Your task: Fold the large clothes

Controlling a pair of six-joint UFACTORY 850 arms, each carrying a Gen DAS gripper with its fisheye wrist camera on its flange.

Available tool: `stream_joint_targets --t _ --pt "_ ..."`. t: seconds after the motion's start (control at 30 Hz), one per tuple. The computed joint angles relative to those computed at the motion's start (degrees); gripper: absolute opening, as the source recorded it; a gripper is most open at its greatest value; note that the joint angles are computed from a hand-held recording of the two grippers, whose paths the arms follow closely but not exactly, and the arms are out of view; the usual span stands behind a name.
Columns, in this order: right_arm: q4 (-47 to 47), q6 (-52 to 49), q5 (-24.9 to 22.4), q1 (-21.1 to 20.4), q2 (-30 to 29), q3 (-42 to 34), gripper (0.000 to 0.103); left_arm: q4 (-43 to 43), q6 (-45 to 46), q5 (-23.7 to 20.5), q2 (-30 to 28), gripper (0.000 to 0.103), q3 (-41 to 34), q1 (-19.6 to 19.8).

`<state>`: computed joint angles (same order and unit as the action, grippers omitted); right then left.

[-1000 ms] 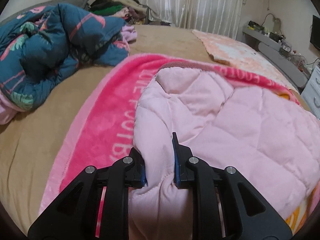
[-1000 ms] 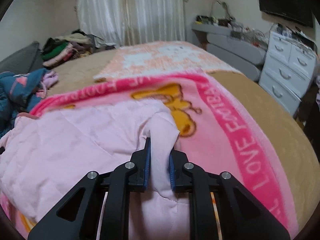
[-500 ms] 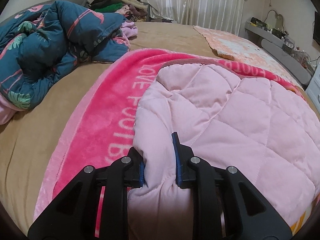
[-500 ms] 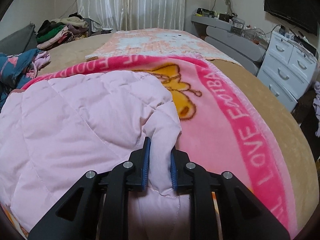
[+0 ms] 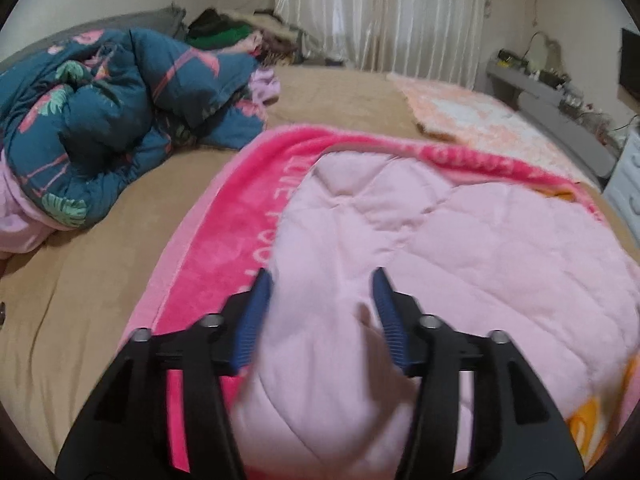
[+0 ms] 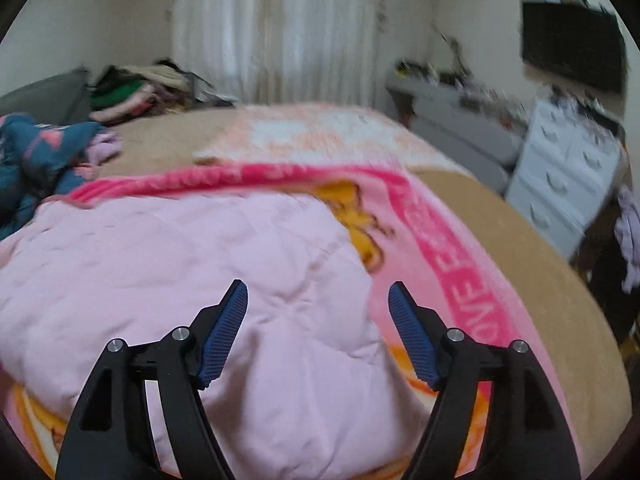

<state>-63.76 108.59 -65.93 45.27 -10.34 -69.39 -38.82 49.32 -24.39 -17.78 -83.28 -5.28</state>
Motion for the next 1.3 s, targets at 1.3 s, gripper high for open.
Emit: stream_joint_targets --t 1.3 --pt "29.01 -28.61 16.55 -11.05 -19.32 -23.33 0.097 20.10 -20.97 -11.70 -12.97 0.095 -12.26 -11.93"
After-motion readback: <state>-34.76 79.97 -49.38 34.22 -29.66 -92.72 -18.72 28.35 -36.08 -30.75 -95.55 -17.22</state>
